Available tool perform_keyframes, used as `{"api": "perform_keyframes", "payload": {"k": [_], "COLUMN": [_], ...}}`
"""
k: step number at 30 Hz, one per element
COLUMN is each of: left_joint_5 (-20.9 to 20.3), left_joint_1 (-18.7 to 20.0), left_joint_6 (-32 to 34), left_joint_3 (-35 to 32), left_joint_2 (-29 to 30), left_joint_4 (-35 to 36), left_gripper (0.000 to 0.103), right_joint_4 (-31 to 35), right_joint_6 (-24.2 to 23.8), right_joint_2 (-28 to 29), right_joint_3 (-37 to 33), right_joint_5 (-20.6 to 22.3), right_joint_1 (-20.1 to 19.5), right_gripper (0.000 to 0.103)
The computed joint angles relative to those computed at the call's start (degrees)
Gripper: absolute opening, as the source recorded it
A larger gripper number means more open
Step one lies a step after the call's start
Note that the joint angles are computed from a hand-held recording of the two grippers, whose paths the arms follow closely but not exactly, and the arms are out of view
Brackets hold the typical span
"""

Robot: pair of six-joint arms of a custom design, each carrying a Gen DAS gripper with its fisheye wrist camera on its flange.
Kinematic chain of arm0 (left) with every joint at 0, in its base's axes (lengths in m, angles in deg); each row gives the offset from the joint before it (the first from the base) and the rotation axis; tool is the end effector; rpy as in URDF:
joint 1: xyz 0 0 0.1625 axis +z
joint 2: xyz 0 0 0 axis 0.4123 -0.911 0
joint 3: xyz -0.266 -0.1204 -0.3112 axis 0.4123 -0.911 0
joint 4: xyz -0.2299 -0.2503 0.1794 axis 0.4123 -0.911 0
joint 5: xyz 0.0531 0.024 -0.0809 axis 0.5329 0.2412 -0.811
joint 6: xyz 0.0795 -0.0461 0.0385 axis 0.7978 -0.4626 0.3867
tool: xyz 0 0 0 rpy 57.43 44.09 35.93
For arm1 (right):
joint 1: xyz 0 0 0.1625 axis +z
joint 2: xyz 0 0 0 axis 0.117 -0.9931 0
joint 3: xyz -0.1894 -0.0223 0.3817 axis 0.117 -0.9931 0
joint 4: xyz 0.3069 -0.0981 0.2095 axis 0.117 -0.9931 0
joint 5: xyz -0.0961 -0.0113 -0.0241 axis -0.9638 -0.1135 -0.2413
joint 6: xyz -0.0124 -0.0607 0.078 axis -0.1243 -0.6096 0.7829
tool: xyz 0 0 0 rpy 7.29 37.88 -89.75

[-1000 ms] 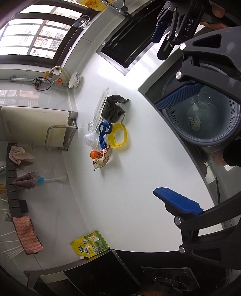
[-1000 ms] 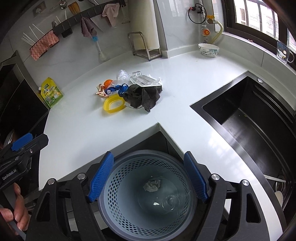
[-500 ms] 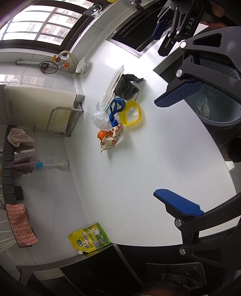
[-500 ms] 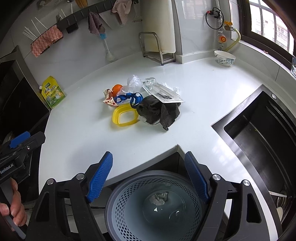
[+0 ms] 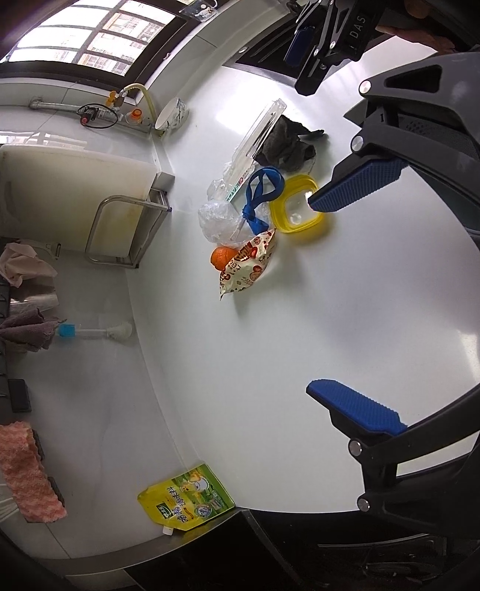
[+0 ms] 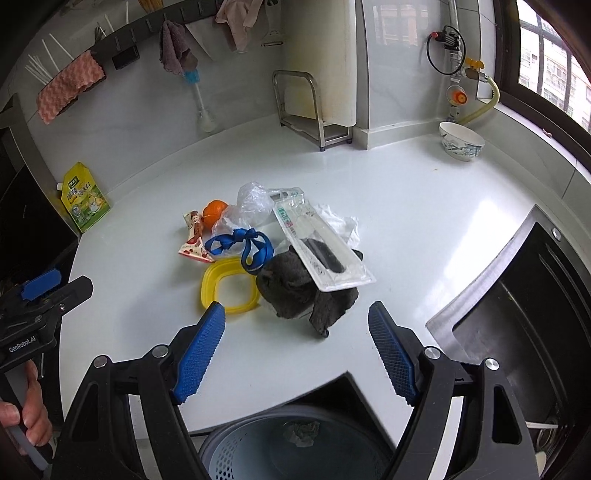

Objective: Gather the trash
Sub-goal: 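Close the right tool on the clear toothbrush package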

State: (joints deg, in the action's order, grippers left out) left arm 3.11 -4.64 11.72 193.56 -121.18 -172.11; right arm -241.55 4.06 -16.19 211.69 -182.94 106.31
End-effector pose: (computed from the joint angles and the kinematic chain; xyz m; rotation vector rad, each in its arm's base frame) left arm -0.3459 -0.3486 0.2306 0.3464 2.2614 -0.8247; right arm 0.2326 -0.3672 0.2895 0.4395 -2.3892 0.7914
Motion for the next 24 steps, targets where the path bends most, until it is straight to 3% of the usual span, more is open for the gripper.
{"api": "perform_keyframes", "payload": {"k": [11, 24], "left_joint_5": [-0.4, -1.3], "left_joint_1": [8.5, 13.2], "left_joint_6": [12.5, 19.7], "left_joint_3": [-2.8, -5.5], "left_joint_2": [6.3, 10.7], "left_joint_4": [-12.3, -18.9], "left_gripper": [0.091, 0.091], "right_joint_4": [2.3, 16.8], "right_joint_6": [-4.8, -4.7], "right_joint_2": [7.4, 13.1], "right_joint_3": [-9.0, -19.9], "right_joint_5": [0.7, 3.2], "right_joint_1": [-4.2, -8.9], "right_gripper": [0.076, 0.076]}}
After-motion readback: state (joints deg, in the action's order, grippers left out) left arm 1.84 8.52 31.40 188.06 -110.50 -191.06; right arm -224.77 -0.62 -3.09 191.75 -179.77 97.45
